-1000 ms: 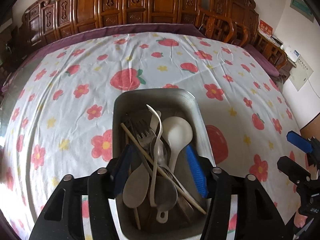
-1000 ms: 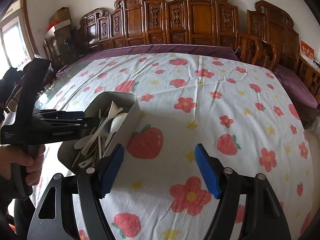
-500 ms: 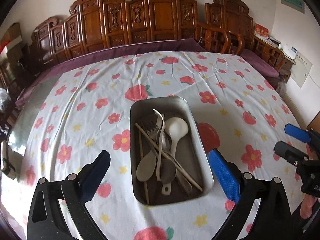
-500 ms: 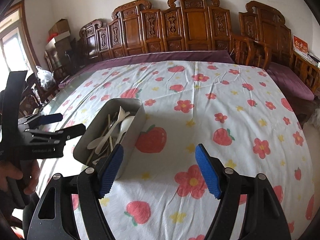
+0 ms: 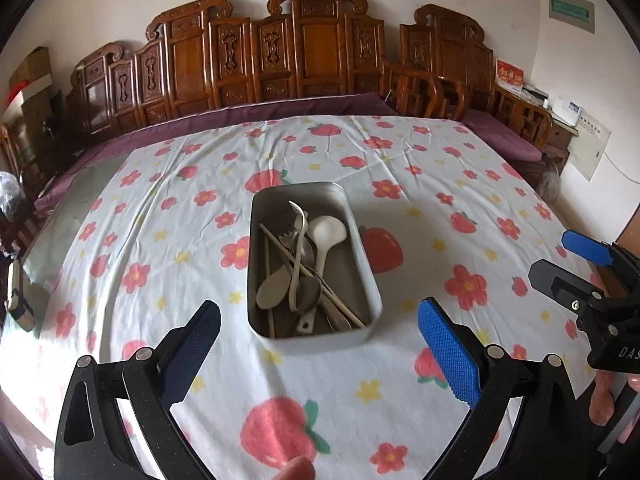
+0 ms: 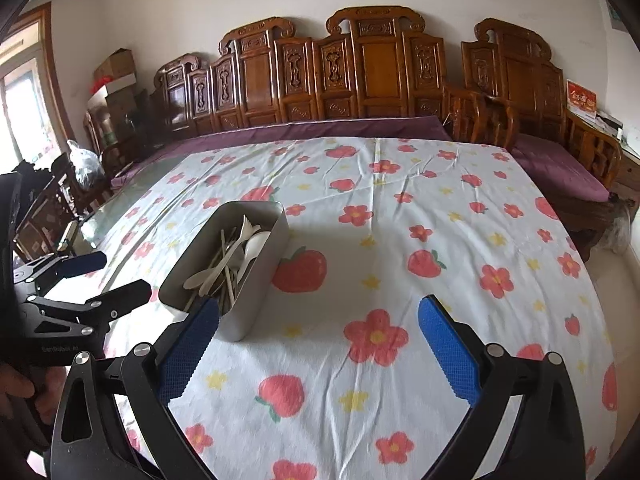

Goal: Organize utensils

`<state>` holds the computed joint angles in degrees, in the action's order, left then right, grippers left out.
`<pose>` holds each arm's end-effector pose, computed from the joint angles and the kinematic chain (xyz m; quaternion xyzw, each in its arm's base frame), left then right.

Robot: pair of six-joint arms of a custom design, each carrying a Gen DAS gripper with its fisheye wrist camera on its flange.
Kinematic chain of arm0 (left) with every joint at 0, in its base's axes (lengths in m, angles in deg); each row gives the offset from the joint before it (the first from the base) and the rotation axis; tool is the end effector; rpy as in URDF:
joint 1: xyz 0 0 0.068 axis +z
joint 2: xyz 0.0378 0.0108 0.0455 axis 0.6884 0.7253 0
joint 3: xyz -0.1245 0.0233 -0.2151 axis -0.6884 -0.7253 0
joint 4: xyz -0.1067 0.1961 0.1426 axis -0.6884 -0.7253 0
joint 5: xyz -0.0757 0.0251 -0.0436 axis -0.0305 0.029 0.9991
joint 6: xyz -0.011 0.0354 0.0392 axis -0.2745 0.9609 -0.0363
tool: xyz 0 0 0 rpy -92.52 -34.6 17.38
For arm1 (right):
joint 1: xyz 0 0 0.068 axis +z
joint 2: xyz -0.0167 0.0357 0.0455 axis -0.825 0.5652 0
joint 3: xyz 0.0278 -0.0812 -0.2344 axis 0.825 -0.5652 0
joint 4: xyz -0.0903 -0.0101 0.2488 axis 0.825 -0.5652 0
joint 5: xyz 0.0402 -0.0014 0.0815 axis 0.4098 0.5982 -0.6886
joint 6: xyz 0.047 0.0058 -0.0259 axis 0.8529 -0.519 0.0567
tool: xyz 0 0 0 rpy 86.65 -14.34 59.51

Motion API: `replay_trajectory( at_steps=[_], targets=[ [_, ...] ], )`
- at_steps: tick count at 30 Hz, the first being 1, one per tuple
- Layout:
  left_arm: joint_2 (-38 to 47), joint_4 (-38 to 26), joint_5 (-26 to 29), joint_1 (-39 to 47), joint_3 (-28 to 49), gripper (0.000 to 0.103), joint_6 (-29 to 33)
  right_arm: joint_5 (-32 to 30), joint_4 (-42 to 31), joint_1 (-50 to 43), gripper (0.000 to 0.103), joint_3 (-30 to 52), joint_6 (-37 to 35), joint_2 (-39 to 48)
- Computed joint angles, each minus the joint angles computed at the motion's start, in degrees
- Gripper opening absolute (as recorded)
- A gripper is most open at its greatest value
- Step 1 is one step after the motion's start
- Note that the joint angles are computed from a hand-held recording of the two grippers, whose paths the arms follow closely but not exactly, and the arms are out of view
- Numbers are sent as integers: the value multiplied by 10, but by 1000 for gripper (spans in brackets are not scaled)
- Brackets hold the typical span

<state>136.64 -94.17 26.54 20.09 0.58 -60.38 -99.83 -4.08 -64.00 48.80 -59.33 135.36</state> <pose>0.2533 -0.1071 0.3065 0.1467 0.9209 -0.0531 0.3572 0.2133 -0.0227 0.3149 0.0078 0.9151 0.0814 0.3948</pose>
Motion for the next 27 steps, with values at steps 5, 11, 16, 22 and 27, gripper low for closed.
replay_trajectory(
  at_steps=[5,11,16,22,27],
  targets=[
    [-54,-8,-11,-22,-38,95,-22,6,-23,-5,100,-34,3,-70],
    [-117,-28,-46,-54,-52,95,-44,-1,-58,-24,100,-48,3,-136],
    [-152,-66,-62,-68,-17,95,-61,-12,-93,-40,100,-16,0,-157],
    [-164,-124,-85,-82,52,95,-75,-10,-131,-45,100,55,-2,-166],
    [-169,-152,-118,-111,95,95,-80,-27,-165,-60,100,113,-3,-166]
  ],
)
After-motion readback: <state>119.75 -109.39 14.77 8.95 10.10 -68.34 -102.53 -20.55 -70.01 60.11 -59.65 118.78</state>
